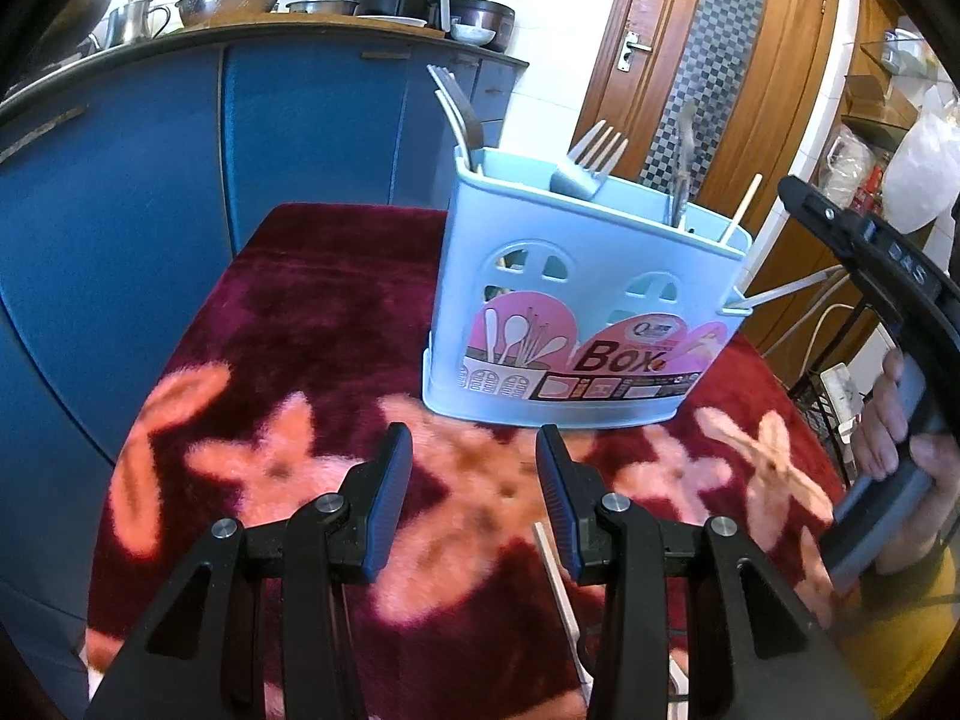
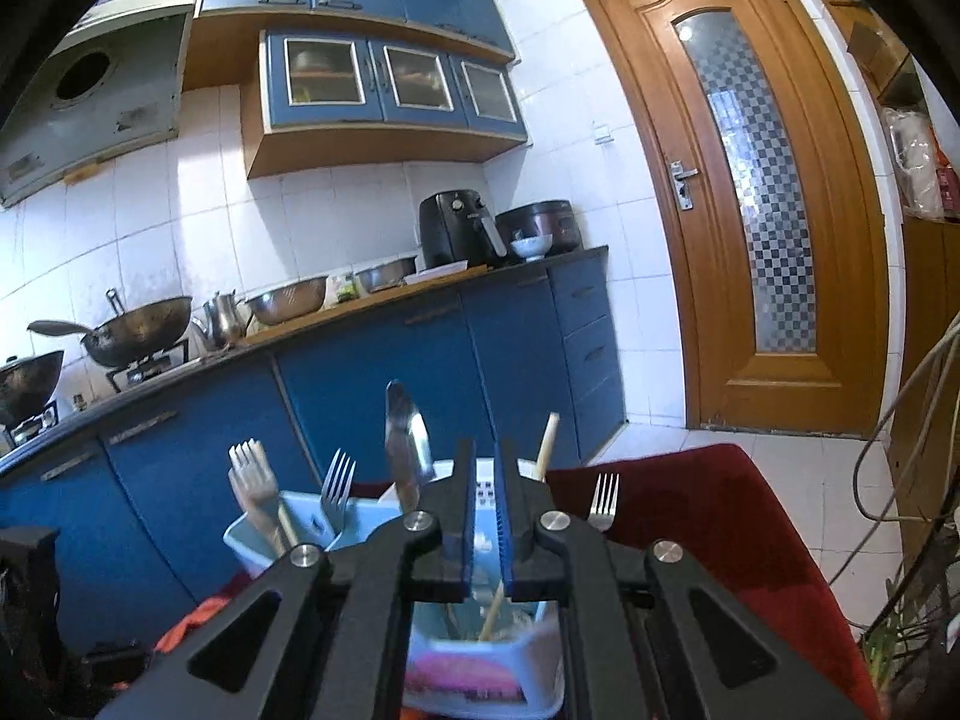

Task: Organize utensils
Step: 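Move left tool to a wooden chopstick while right tool grasps a white spoon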

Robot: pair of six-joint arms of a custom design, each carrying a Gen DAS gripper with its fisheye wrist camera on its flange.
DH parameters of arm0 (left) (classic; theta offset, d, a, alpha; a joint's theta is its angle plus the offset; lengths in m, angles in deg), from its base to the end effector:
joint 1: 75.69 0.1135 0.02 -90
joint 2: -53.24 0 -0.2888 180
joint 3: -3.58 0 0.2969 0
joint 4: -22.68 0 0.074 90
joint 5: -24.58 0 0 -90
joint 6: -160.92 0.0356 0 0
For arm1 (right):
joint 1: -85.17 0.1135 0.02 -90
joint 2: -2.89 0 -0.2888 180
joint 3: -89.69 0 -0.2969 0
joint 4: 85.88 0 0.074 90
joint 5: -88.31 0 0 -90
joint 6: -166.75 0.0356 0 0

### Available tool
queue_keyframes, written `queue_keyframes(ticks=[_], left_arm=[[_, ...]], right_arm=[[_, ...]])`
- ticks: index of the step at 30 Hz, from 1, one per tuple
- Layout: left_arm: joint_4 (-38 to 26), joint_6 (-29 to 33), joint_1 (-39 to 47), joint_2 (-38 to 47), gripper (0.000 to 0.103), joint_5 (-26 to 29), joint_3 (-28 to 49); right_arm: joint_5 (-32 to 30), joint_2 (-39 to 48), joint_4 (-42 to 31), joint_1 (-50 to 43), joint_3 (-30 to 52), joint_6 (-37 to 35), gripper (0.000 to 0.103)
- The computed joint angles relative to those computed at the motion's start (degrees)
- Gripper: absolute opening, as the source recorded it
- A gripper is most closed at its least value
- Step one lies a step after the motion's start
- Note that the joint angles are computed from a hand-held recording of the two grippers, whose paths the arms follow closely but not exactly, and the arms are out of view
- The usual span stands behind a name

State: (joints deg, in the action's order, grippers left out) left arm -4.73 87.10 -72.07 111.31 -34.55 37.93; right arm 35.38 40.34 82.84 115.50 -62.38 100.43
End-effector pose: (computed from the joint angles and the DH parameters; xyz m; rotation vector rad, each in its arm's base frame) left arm 0.2054 -0.0053 0.1578 0.4835 2.3053 -0.4954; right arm 0.1656 0.0720 0.2036 0.3130 1.8316 0.0263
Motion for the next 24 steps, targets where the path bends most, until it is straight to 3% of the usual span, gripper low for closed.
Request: queue_keyframes(ticks=[8,14,24], left_arm=[[-5.56,1.31,-0.56,-5.51,0.044,-0.09,-0.35],[-11.11,3.85,-0.22,-10.19,0.044,-0.27,-0.66],[-17.76,7.26,-0.1,-15.01,0.044,-1.37,-2.49]], right_arm=[[5.37,-5.32,-18.54,11.59,2.44,11.14,0.018],[10.94,-1.19,-30.81,21.61,5.74,22.51,0.018],[12.79,6.37,-43.19,33.68,8.82,41.55,0.018]])
